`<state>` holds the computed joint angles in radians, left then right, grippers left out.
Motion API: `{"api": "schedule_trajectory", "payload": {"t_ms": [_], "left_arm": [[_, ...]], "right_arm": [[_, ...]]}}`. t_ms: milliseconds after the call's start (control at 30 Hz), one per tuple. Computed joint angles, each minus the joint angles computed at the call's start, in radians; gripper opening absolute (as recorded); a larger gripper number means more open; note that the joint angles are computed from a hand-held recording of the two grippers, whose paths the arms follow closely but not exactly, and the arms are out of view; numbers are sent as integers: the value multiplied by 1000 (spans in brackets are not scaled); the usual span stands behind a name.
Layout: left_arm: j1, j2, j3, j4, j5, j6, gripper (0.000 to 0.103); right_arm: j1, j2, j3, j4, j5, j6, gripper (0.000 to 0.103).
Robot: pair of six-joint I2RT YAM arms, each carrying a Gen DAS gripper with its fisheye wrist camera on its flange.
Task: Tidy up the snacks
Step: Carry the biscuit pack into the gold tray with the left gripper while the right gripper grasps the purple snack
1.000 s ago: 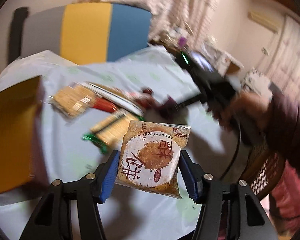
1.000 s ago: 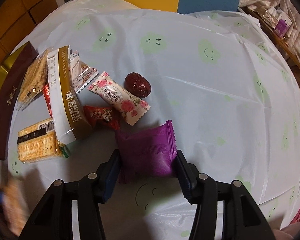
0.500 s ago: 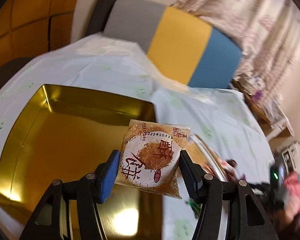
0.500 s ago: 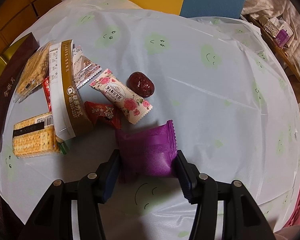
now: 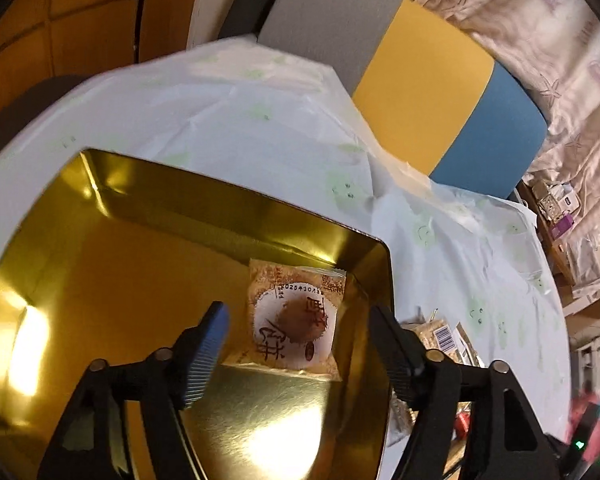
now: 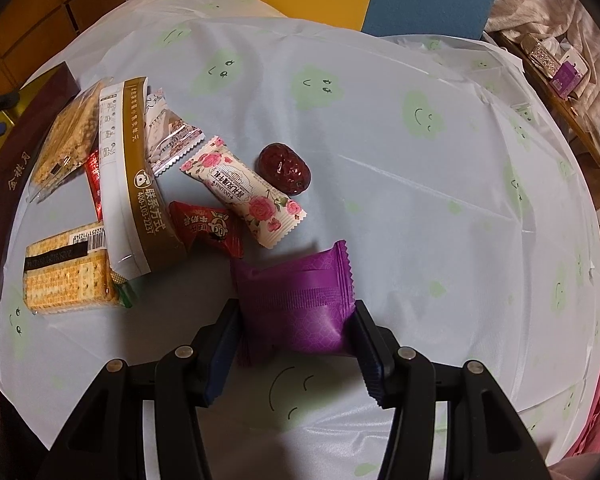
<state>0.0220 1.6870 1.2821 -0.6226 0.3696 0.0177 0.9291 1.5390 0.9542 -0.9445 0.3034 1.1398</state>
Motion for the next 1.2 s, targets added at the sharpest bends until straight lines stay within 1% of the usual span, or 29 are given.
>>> {"api": "schedule_trajectory", "payload": {"t_ms": [100, 200, 300, 333, 433, 633, 700, 767, 867, 933, 1033, 1133, 1200], "left_arm": [[19, -82, -60, 5, 30, 48, 73], [31, -232, -181, 29, 57, 124, 72], [53, -376, -285, 15, 118, 208, 72], [64, -437, -329, -6, 153, 247, 72], [83, -555, -402, -87, 220, 332, 72], [94, -801, -569, -252, 309, 539, 72], [64, -855, -616, -275, 297, 557, 72], [17, -905, -670, -284, 260, 560, 72], [-87, -972, -745, -262, 177, 528, 70], [-179, -1015, -789, -229, 110, 485, 69], [-296, -1042, -829, -179, 32, 418, 68], [-334, -1031, -849, -143, -4, 395, 67], [-322, -1032, -861, -128, -3, 405, 67]], "right_arm": [[2, 5, 0, 2, 2, -1, 55], [4, 9, 0, 5, 4, 0, 55], [5, 9, -1, 6, 5, 1, 55], [6, 9, -1, 6, 5, 1, 55], [7, 12, 2, 3, 7, 3, 55], [24, 35, 26, -18, 20, 8, 54], [30, 45, 38, -28, 24, 9, 54], [34, 51, 46, -35, 26, 9, 54], [34, 53, 56, -46, 23, 14, 53], [35, 54, 64, -61, 24, 19, 53], [25, 46, 69, -92, 32, 39, 53], [16, 3, 59, -110, 58, 71, 53], [15, -31, 52, -110, 81, 87, 53]]}}
